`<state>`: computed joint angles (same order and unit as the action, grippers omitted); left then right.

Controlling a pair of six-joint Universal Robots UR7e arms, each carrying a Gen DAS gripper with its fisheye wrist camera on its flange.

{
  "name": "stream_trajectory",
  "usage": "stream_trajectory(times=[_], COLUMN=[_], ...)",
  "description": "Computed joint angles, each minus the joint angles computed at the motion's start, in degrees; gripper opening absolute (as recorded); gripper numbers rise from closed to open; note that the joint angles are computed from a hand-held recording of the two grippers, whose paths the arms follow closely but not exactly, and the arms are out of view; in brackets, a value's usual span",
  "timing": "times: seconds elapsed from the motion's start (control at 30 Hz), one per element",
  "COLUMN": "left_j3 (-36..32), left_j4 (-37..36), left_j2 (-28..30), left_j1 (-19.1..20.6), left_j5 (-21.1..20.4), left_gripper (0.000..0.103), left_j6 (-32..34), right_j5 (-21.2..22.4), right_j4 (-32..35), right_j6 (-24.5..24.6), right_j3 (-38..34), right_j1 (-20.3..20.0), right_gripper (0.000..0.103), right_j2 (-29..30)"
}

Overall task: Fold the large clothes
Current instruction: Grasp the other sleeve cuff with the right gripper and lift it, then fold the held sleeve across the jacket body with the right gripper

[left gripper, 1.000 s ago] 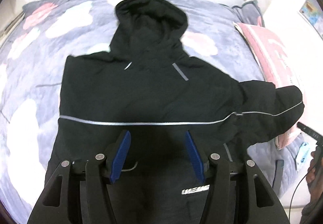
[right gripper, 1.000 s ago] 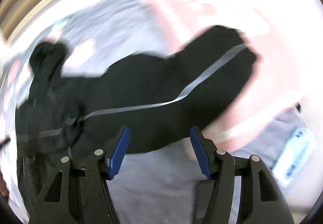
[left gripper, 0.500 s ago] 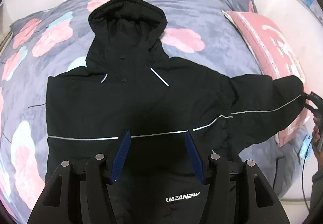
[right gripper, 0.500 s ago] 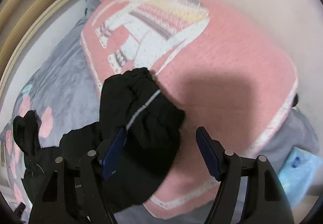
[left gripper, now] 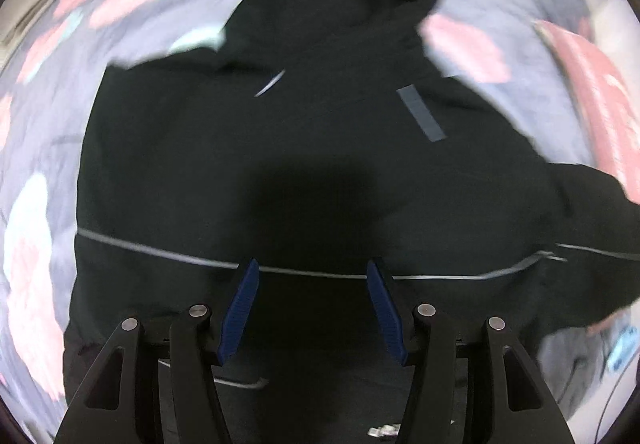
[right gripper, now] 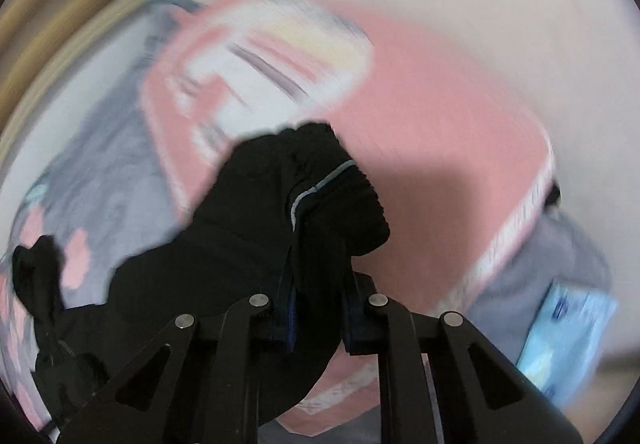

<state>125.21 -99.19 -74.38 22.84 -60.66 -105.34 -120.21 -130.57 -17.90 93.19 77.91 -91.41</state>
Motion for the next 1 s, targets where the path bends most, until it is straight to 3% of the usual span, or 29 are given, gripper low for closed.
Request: stream_trajectory(times=[0.13,0.23,0.27,0.4,0.57,0.67,0.8,1.0], left_j3=[6.07,6.93,7.03,6.30,5.29,4.62,3.51,3.34], left_j4=[-5.78,-5.03,-4.78,-1.61,2.40,5.29,11.92,26.36], left_j2=[-3.80,-6.63,-7.39,-10.69,-14.64,-16.88,-21.03,-28.90], left_j1=[1.52,-1.04,-1.75,-5.10,-8.80,-10.59,-12.98,-18.27], left_j5=[-2.78,-1.28,-0.78,2.12,4.97,5.92,6.61,5.81], left_gripper=[0.057,0.057,0.057,0.057,0.057,0.057,0.057,0.057], left_j6=[0.61,0.60,0.85,2.03,2.67,3.33,2.08,-7.86], right_j5=[-2.84,4.29,4.55,5.73,3.08,1.61,5.93,11.72], right_j4=[0.89,4.69,4.79,6.68,5.13,3.56,4.85,2.34], right_j6=[0.32,-0.40,-1.27,-1.72,-0.27,1.14,4.57,3.33], right_j3=[0.35,0.36,1.04,6.23,16.36,20.98,23.24,23.99], right_j1=[0.81,2.83,4.12,12.13,25.02,32.52,40.78,51.09], right_gripper=[0.018,0.017,0.017,0.017,0.017,0.017,0.017,0.017], right_j2=[1.11,-1.90,-2.64,-5.58,-4.88,-1.31,4.34,15.05])
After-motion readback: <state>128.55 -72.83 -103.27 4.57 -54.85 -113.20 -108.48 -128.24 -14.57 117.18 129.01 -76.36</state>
